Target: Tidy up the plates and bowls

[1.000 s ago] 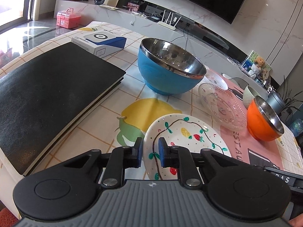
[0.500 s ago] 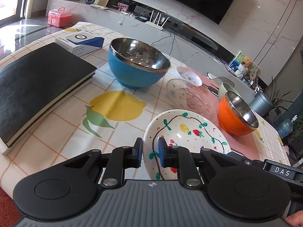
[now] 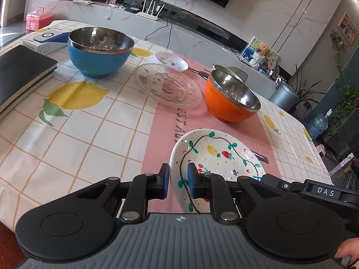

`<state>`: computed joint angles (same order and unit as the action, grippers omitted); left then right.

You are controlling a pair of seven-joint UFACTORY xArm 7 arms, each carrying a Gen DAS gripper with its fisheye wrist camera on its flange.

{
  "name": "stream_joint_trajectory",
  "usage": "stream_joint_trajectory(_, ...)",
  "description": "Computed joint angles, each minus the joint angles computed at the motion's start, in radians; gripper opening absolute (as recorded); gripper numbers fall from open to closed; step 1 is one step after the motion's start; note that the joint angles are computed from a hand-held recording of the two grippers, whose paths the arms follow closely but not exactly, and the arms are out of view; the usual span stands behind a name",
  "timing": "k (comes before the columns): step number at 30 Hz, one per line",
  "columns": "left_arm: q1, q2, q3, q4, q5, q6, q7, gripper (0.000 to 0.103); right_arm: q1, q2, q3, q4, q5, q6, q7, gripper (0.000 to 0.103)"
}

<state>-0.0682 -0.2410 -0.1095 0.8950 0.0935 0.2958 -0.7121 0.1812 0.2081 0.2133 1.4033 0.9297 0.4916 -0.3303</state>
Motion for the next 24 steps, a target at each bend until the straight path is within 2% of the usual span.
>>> stream_joint_trajectory(13, -0.012, 0.022, -0.014, 0.018, 0.041, 0.07, -0.042, 0.019, 0.002, -0.024, -0.017, -0.066, -0.011, -0.006, 0.009, 0.005)
stream_joint_trajectory(24, -0.006, 0.048, -0.007, 0.03, 0.072, 0.068, -0.071, 0.019, 0.006, 0.006, -0.01, -0.045, -0.053, -0.015, 0.043, 0.005)
